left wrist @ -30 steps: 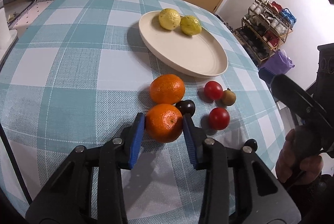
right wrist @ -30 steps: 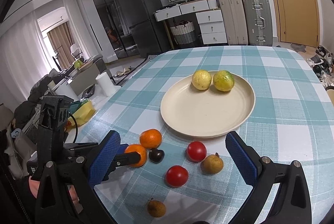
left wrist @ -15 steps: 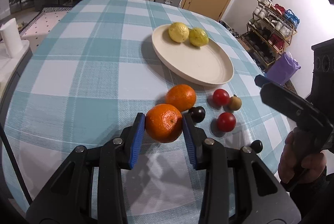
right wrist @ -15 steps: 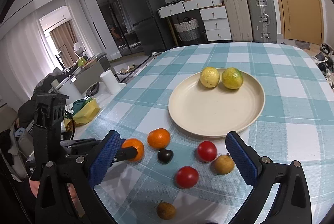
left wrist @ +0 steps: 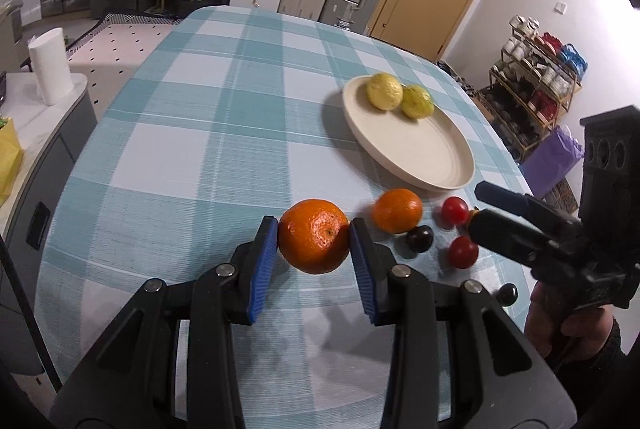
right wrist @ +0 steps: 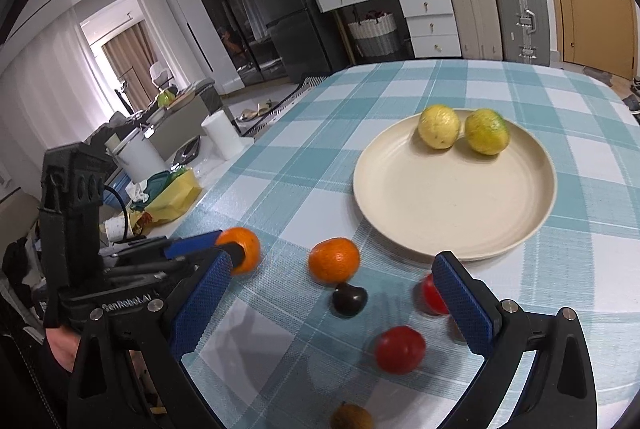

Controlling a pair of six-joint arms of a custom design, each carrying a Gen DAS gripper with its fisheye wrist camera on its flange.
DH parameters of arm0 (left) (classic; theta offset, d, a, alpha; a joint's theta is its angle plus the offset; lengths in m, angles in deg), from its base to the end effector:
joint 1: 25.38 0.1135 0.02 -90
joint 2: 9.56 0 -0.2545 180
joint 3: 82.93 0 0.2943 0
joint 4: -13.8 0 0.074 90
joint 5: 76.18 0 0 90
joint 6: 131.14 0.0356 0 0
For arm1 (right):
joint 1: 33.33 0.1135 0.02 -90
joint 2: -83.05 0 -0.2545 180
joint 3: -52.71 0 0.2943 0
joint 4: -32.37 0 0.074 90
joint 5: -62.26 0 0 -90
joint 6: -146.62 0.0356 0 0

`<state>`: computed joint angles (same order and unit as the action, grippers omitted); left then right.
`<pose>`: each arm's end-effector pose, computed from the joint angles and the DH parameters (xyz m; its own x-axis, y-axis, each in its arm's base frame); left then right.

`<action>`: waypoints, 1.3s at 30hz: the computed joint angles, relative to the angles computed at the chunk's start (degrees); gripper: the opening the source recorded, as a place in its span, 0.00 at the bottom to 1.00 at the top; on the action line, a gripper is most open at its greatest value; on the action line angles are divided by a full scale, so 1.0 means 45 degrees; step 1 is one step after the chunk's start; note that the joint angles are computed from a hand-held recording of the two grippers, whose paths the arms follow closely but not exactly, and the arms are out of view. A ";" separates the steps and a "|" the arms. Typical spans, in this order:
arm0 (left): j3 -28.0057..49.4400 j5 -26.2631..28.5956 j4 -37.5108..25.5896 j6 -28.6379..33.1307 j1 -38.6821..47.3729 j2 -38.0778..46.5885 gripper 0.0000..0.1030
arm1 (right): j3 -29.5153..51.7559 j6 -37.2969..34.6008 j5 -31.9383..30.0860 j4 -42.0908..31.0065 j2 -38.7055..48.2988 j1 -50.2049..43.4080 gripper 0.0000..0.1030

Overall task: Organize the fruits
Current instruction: 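Grasp the second mandarin with the right gripper while the left gripper holds its orange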

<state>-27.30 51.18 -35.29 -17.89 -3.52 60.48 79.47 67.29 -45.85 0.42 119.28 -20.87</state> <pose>0.2529 0.0782 0.1879 -0.7808 0.0248 -0.6243 0.2868 0.9019 -0.3228 0.1791 0.0509 0.1442 -0.7149 0.0223 -0.6988 -0.3056 0.8890 0.3409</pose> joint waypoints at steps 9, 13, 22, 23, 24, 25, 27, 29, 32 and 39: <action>0.0484 0.0450 0.0012 0.0210 0.0641 0.0829 0.33 | 0.0634 0.0353 0.0675 0.1494 0.2797 0.1179 0.97; 0.0588 0.0543 0.0076 0.0183 0.0686 0.1066 0.33 | 0.1200 0.0429 0.1364 0.1709 0.4107 0.1716 0.91; 0.0762 0.0405 0.0255 -0.0019 0.0475 0.1506 0.33 | 0.2204 0.0390 0.1966 0.2083 0.6485 0.2204 0.62; 0.0778 0.0358 0.0297 -0.0065 0.0418 0.1542 0.33 | 0.2232 0.0397 0.2071 0.2105 0.6558 0.2244 0.58; 0.0800 0.0301 0.0340 -0.0135 0.0348 0.1576 0.33 | 0.2281 0.0361 0.2188 0.2128 0.6653 0.2261 0.56; 0.0827 0.0296 0.0351 -0.0158 0.0318 0.1604 0.33 | 0.2283 0.0352 0.2220 0.2143 0.6676 0.2261 0.52; 0.0818 0.0284 0.0372 -0.0158 0.0318 0.1599 0.33 | 0.2348 0.0296 0.2125 0.2129 0.6836 0.2130 0.42; 0.0834 0.0241 0.0430 -0.0224 0.0240 0.1620 0.33 | 0.2315 0.0280 0.1805 0.2220 0.6881 0.1908 0.38; 0.0917 0.0072 0.0613 -0.0528 -0.0063 0.1641 0.33 | 0.2080 0.0239 0.1153 0.2409 0.6671 0.1536 0.37; 0.1297 -0.0399 0.0913 -0.1246 -0.1003 0.1675 0.33 | 0.1302 0.0087 -0.0097 0.2630 0.5026 0.0754 0.37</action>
